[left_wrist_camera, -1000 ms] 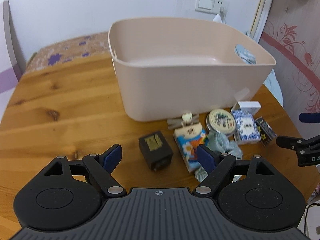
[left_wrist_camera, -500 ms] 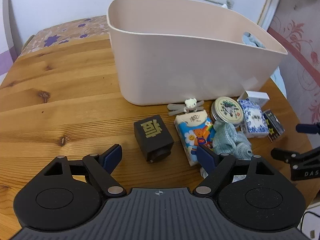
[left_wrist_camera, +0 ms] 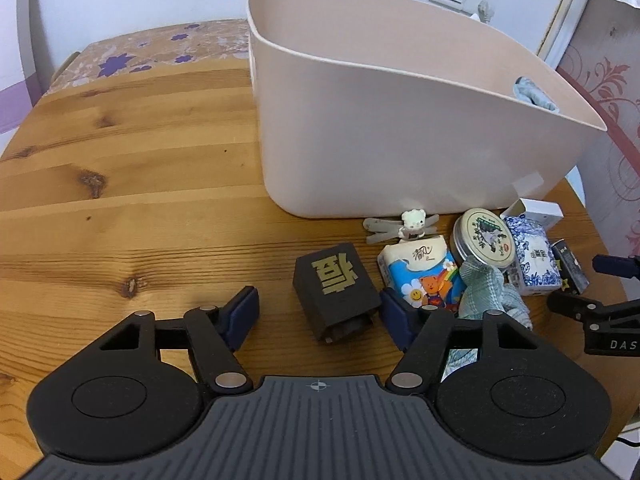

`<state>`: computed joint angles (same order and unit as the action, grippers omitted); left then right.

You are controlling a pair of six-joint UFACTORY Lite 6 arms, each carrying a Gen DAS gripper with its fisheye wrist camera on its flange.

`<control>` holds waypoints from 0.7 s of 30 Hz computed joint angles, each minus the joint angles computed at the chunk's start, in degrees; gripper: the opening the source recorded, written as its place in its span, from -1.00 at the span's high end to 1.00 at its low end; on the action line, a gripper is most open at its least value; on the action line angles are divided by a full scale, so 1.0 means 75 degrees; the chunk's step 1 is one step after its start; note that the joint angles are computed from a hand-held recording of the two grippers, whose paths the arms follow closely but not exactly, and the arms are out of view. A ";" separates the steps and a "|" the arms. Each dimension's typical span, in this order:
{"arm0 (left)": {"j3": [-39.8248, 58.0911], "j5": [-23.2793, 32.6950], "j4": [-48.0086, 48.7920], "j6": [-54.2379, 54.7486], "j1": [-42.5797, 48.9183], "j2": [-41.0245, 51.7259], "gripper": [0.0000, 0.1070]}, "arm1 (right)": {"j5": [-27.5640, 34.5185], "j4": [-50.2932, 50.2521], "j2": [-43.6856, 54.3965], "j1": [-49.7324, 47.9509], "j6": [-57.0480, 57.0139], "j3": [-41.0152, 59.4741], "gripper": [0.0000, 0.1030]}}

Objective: Organize objects
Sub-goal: 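Grasp the black gold-printed cube with the left tool while the right tool grasps the dark box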

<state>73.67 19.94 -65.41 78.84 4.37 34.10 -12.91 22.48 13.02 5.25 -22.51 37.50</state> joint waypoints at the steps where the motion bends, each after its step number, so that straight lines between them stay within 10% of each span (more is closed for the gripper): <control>1: 0.0035 0.0127 -0.0157 0.0165 0.0041 0.0047 -0.27 | -0.0005 -0.0092 0.0014 0.0005 0.0089 0.0020 -0.72; 11: -0.0229 -0.0201 -0.1079 0.1403 -0.0067 -0.0060 0.28 | 0.0075 -0.2551 -0.0183 -0.0085 0.2424 -0.0109 -0.10; 16: -0.0420 -0.0150 -0.1319 0.1767 0.0016 -0.0168 0.41 | 0.0173 -0.3025 -0.0298 -0.0052 0.2806 -0.0159 0.56; 21: -0.0586 -0.0047 -0.1376 0.1875 0.0085 -0.0292 0.41 | 0.0084 -0.2546 -0.0372 -0.0021 0.2393 -0.0262 0.59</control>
<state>69.27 19.59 -75.73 92.90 5.00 31.91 -12.28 3.38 10.23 5.09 -4.56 35.53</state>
